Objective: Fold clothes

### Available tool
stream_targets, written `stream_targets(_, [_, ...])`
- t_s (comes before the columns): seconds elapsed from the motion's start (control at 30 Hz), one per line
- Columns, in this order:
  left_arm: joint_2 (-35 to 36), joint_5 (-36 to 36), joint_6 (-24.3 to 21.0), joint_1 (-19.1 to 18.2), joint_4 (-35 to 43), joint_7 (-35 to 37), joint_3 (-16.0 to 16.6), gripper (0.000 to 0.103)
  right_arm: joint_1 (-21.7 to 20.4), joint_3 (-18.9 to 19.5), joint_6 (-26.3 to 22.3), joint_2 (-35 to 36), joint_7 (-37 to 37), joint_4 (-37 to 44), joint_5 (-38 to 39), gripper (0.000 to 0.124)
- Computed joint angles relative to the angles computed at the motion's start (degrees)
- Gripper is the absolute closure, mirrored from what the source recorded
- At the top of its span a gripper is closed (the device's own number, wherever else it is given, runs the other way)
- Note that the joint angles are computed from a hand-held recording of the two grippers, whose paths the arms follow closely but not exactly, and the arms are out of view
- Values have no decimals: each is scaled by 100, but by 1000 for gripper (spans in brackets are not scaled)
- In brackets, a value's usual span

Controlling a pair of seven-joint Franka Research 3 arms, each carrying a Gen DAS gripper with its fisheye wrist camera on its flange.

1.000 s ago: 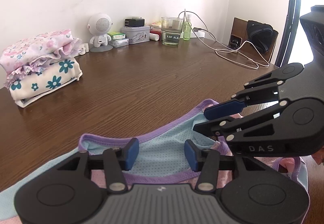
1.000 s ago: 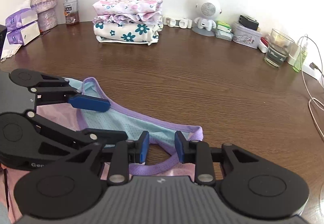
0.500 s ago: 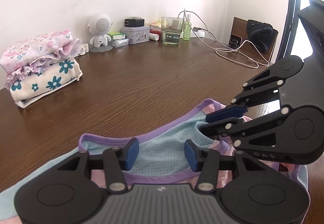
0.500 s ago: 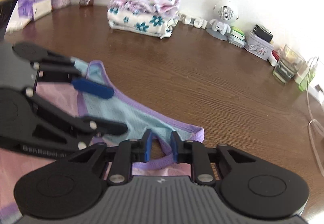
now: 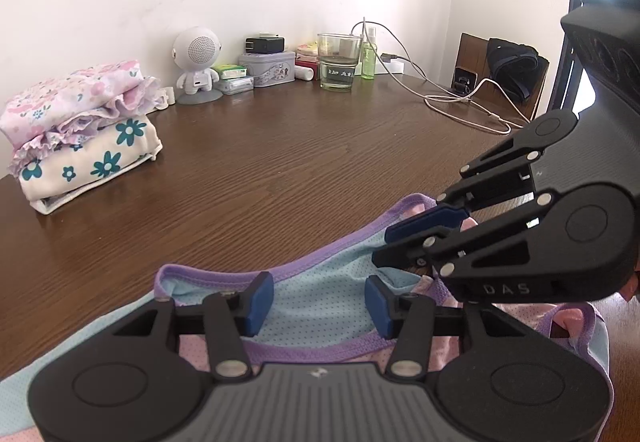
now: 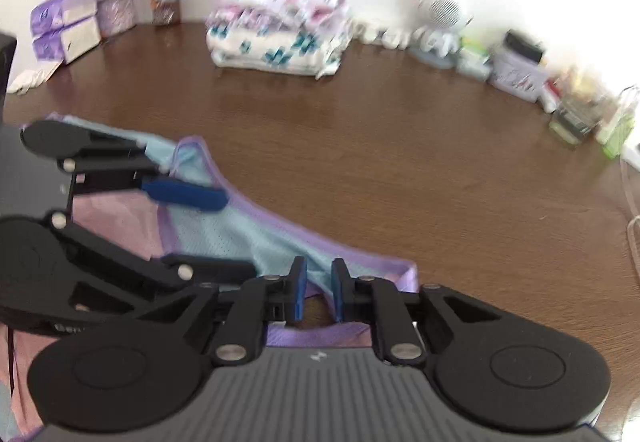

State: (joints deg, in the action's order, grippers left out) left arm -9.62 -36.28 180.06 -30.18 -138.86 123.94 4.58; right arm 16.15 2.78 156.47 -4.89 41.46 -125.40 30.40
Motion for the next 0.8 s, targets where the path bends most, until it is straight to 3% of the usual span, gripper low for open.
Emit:
stream_targets(0.3, [-3,443,18,238,-44,-445,-184,54,-51,91,19,-266,303,-268,-1199,110])
stream_targets(0.57, [1,711,27,178,-59,-619,-99,53,-151,159,228,-429,481,-505,-2033,110])
stream_targets(0.7, [4,818,28,175,-63,-685,-86,53,-76,39,352,-471,528,-577,-1649,110])
stream_targets(0.8, [-27,409,-94,-204,-4,-229,258,55,202,-217,431,-564,100,-637,-470,110])
